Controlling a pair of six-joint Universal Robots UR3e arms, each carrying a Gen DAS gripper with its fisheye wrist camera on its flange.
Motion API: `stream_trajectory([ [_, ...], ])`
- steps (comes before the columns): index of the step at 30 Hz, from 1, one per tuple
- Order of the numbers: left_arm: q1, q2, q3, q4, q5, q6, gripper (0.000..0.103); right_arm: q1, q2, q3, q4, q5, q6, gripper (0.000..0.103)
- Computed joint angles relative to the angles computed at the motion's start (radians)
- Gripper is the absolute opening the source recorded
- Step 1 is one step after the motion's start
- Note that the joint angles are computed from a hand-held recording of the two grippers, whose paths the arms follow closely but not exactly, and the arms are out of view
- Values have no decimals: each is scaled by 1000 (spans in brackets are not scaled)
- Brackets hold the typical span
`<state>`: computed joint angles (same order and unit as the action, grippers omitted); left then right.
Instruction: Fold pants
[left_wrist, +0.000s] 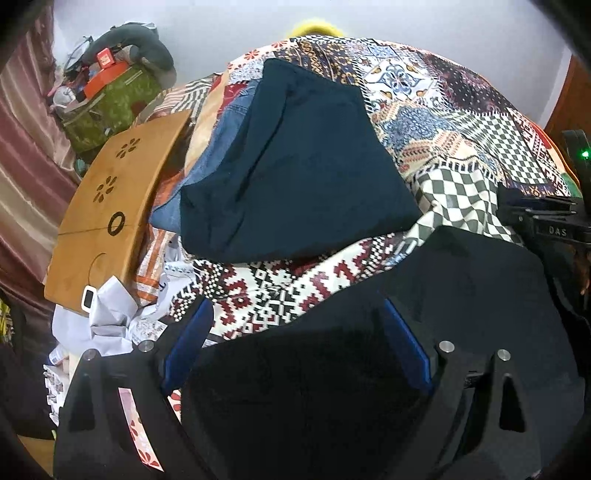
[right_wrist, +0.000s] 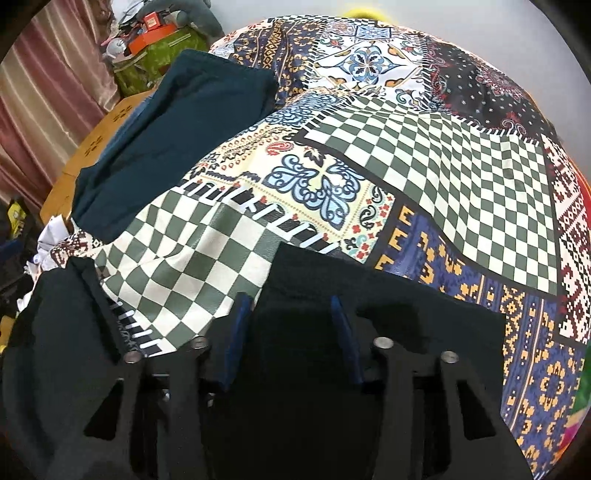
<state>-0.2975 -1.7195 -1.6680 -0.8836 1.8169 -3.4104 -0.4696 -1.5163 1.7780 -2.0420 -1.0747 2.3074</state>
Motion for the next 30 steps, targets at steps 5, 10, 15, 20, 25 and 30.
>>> stream_trajectory([
  [5,-55,-1,52,-54,10,-13,92,-43,-38,6,63,12,-24,10],
  [10,-134,-3,106,-111,28,-21,92,-200,-181,26,241,105,-134,6],
  [15,-234,-50,197,-180,58,-36,92,-481,-330,-87,661,215,-409,6],
  [20,-322,-124,309,-241,76,-61,92,-765,-342,-326,1110,293,-728,6],
  [25,-383,-205,425,-308,55,-98,92,-1010,-238,-629,1529,321,-1028,6],
  [30,-456,-294,548,-374,34,-113,92,-1219,-143,-817,1773,270,-1262,6],
])
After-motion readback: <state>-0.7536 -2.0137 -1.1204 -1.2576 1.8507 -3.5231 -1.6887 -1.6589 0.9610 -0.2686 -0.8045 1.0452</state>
